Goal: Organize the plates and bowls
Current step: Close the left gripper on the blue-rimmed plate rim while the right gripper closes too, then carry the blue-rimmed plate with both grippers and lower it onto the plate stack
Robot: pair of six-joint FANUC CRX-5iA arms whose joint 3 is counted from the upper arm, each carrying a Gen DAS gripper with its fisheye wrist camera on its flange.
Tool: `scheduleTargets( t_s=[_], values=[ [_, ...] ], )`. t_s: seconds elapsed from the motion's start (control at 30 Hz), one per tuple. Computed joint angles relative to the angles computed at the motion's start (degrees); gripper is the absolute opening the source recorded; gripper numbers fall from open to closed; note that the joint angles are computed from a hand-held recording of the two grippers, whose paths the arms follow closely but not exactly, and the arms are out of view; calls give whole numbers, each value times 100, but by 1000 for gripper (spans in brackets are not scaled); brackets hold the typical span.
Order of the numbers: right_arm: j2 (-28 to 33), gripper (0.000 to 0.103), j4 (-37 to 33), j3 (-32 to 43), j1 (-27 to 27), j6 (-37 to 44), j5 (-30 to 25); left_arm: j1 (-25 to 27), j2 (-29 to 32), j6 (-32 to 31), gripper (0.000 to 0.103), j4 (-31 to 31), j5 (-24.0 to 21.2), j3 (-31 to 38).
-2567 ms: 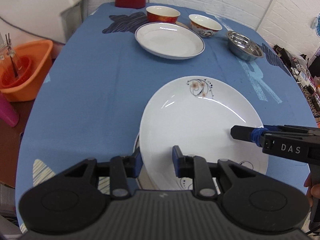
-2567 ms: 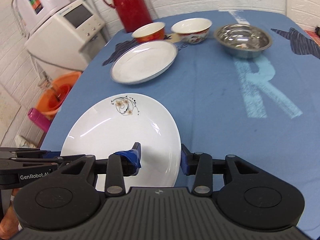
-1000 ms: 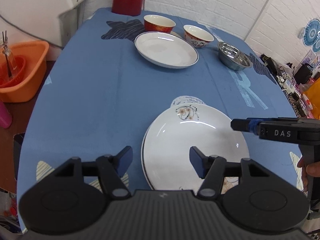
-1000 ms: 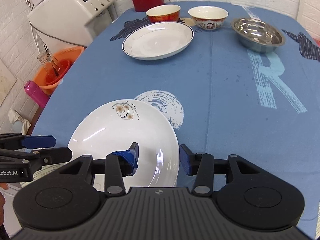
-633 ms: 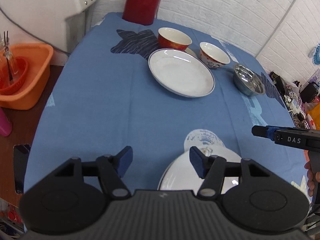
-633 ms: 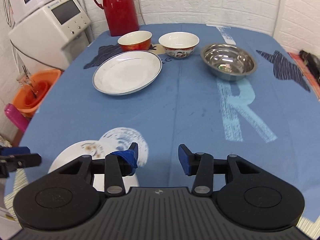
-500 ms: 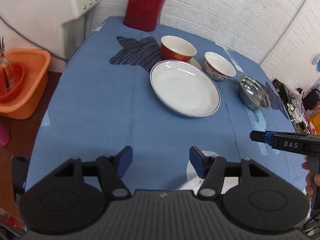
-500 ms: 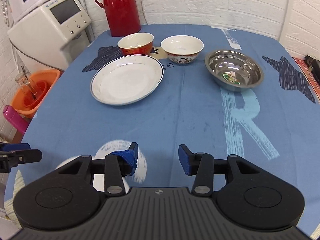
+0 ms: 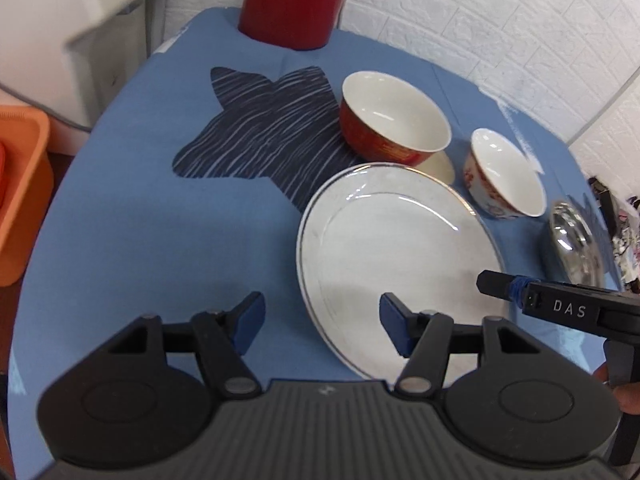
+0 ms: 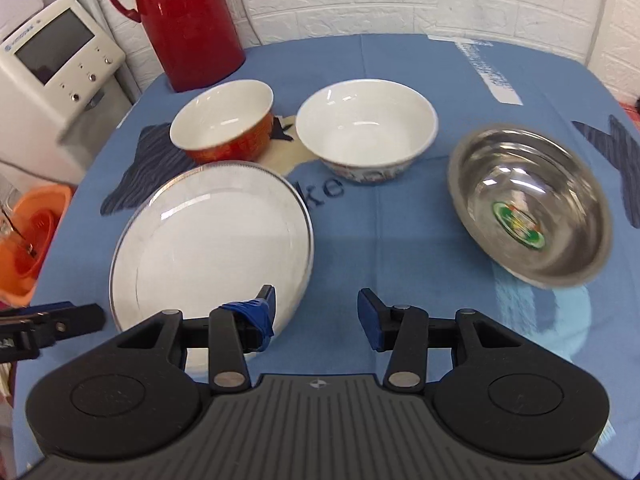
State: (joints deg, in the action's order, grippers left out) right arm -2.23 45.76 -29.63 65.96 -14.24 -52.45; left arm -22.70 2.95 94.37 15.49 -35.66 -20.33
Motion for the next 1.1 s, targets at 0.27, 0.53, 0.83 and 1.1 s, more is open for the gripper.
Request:
scheduleTargets(
  t_s=[0.27,0.53,0.83,1.1],
  values=[
    [531,33,-368,439,-286,810,303,-16,292,-475,62,312,212,22],
    [550,37,-101,323,-289,978,463,-66,283,-305,58,84,222,82],
    [496,32,146,169,-194,746,550,-183,291,309,35,-560,29,312],
    [304,24,350,-86,-137,108,740,-171,100,360,35,-602,-196,270]
  ],
)
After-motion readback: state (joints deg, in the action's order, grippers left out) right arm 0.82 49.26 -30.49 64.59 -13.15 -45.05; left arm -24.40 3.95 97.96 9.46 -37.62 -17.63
